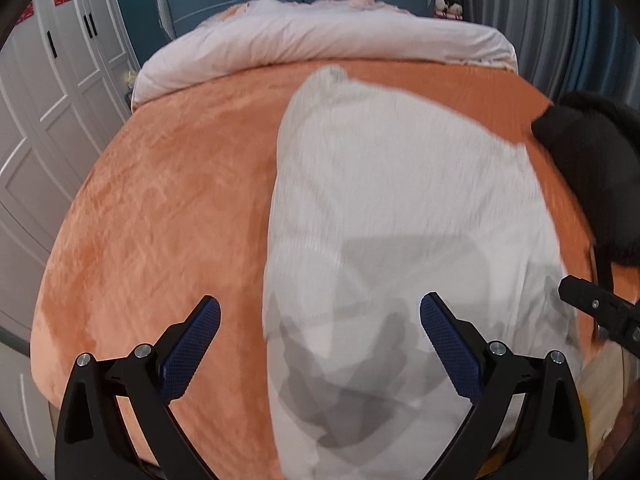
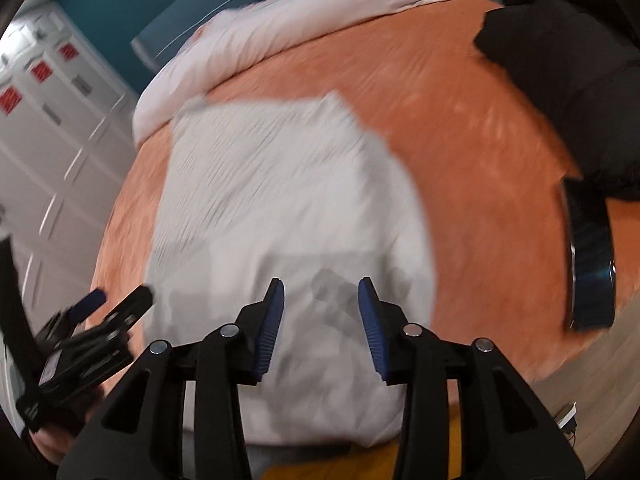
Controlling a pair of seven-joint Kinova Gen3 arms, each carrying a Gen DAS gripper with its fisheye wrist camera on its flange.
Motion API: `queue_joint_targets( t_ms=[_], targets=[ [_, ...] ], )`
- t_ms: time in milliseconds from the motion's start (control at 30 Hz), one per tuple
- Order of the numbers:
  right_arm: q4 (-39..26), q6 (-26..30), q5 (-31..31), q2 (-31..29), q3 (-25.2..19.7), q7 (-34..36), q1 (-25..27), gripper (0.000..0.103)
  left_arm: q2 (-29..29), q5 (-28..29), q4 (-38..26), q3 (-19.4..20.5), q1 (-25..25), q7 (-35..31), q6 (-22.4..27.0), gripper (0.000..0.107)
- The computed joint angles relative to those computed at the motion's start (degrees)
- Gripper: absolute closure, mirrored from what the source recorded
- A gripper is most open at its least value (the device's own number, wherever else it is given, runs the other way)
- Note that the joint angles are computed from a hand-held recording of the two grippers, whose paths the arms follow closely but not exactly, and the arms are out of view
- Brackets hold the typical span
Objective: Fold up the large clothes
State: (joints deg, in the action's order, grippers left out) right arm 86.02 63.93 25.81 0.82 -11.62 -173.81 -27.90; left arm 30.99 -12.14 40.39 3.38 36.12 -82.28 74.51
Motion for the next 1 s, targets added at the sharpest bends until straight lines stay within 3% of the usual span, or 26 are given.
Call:
queue_joint_targets(
  t_ms=[167,367,700,900,1000],
  targets=[
    [0.7,-3.2,-1.6,0.0,2.2,1.2,3.3,0.064,7.1,-0.3,-13.3,-0.9,1.6,-0.8,5.1,0.010],
    [1.4,-7.0,-6.6,2.4,4.3,9.0,6.7,0.065,16.6,1.8,-28.1,-4.1,2.9,-2.3,12.2,0.010],
    [11.2,-21.4,-15.0,2.6,6.3,13.2,10.4,0.060,14.7,3.1,-19.4,-3.9,2.7,-1.2,5.2,0.010],
    [10.6,-20.8,-17.2,2.8,6.6,15.0,11.0,0.059,11.9,1.3,-12.3,-3.6,3.3,-0.5,-0.1,0.010],
    [10.4,-18.4,-13.9,-0.6,6.1,12.4,10.5,0.057,12.2,5.9,-16.4,0.0,-1.2,-1.9,4.5,0.010]
  ],
)
